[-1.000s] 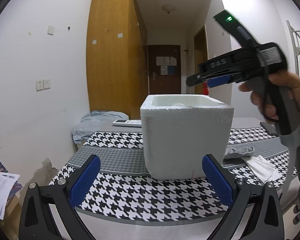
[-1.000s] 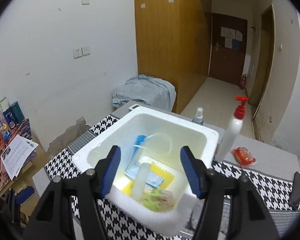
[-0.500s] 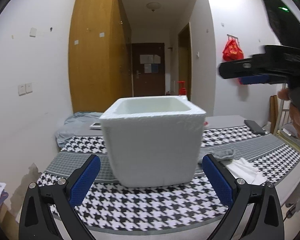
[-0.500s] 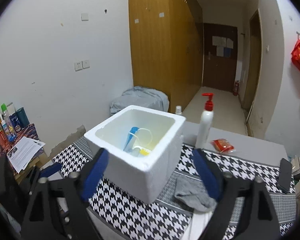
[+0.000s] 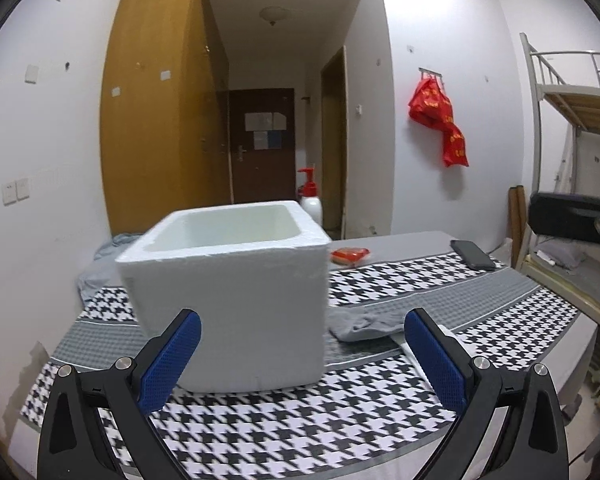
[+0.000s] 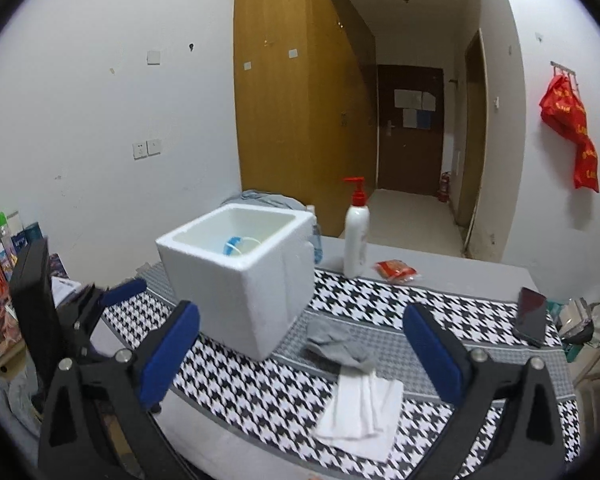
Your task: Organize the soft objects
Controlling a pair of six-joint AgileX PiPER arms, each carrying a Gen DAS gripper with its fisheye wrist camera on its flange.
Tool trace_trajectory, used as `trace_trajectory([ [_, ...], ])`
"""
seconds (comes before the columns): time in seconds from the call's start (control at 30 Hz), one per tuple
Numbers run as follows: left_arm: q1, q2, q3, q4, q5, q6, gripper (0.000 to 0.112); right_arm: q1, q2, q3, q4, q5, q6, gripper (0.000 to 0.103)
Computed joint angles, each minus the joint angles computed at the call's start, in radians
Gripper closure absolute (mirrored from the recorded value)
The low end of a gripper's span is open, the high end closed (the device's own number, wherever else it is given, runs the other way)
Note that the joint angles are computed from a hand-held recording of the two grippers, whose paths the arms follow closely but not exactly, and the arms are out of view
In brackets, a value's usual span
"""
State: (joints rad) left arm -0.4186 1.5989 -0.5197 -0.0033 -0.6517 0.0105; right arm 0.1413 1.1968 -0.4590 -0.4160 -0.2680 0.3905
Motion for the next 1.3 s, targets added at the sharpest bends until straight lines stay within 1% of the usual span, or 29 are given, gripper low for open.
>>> trace_trajectory([
  [0.03, -0.009, 0.007, -0.004, -0.007, -0.003, 0.002, 0.010, -0.015, -0.009, 0.021, 0.001, -0.016, -0.002, 0.000],
  [0.1, -0.026, 0.023, -0.016, -0.007, 0.000, -0.008, 0.010, -0.069, -0.027, 0.060, -0.087, -0.055, 0.076, 0.000],
  [0.13, -0.029, 0.030, -0.023, 0.005, 0.005, -0.020, 0.010, -0.092, -0.039, 0.081, -0.095, -0.068, 0.083, 0.001],
  [0.17, -0.039, 0.042, -0.038, 0.016, 0.020, -0.036, 0.010, -0.102, -0.053, 0.100, -0.064, -0.071, 0.053, 0.001],
  [0.23, -0.056, 0.059, -0.057, 0.032, 0.039, -0.054, 0.010, -0.104, -0.083, 0.142, 0.081, -0.072, -0.077, 0.001],
  [0.33, -0.101, 0.092, -0.093, 0.005, 0.063, -0.043, 0.010, -0.110, -0.096, 0.186, 0.206, -0.083, -0.217, 0.000],
  [0.4, -0.133, 0.116, -0.115, -0.037, 0.070, -0.020, 0.010, -0.124, -0.081, 0.214, 0.247, -0.109, -0.270, 0.000],
  [0.47, -0.151, 0.138, -0.140, -0.039, 0.087, -0.026, 0.010, -0.135, -0.056, 0.250, 0.341, -0.156, -0.376, 0.001],
  [0.5, -0.162, 0.152, -0.154, -0.044, 0.098, -0.025, 0.010, -0.150, -0.045, 0.264, 0.336, -0.180, -0.380, 0.001],
  [0.63, -0.201, 0.194, -0.204, -0.058, 0.138, -0.011, 0.010, -0.286, 0.028, 0.303, 0.158, -0.277, -0.266, 0.001],
  [0.73, -0.226, 0.229, -0.250, -0.077, 0.168, -0.013, 0.010, -0.348, 0.079, 0.318, 0.125, -0.326, -0.258, 0.001],
  [0.8, -0.243, 0.258, -0.289, -0.092, 0.202, -0.003, 0.010, -0.382, 0.118, 0.326, 0.114, -0.365, -0.269, 0.001],
  [0.87, -0.261, 0.281, -0.318, -0.123, 0.227, 0.022, 0.010, -0.446, 0.159, 0.331, 0.046, -0.404, -0.241, 0.001],
  [0.93, -0.276, 0.300, -0.345, -0.153, 0.252, 0.053, 0.010, -0.477, 0.186, 0.333, 0.029, -0.423, -0.238, 0.000],
  [0.97, -0.289, 0.317, -0.369, -0.208, 0.273, 0.101, 0.010, -0.498, 0.203, 0.333, 0.011, -0.437, -0.233, 0.000],
  [1.03, -0.299, 0.343, -0.406, -0.245, 0.306, 0.134, 0.010, -0.519, 0.233, 0.332, -0.006, -0.452, -0.233, 0.000],
  [1.07, -0.307, 0.361, -0.436, -0.288, 0.333, 0.171, 0.010, -0.528, 0.249, 0.331, -0.010, -0.460, -0.237, 0.000],
  [1.13, -0.309, 0.378, -0.466, -0.286, 0.370, 0.175, 0.010, -0.539, 0.270, 0.329, -0.011, -0.469, -0.247, 0.001],
  [1.17, -0.314, 0.391, -0.485, -0.312, 0.387, 0.200, 0.010, -0.550, 0.282, 0.328, -0.020, -0.478, -0.246, 0.001],
  [1.23, -0.319, 0.409, -0.513, -0.338, 0.417, 0.230, 0.010, -0.589, 0.306, 0.317, -0.073, -0.488, -0.222, 0.000],
  [1.3, -0.327, 0.430, -0.547, -0.433, 0.443, 0.326, 0.010, -0.615, 0.327, 0.307, -0.097, -0.497, -0.215, 0.001],
])
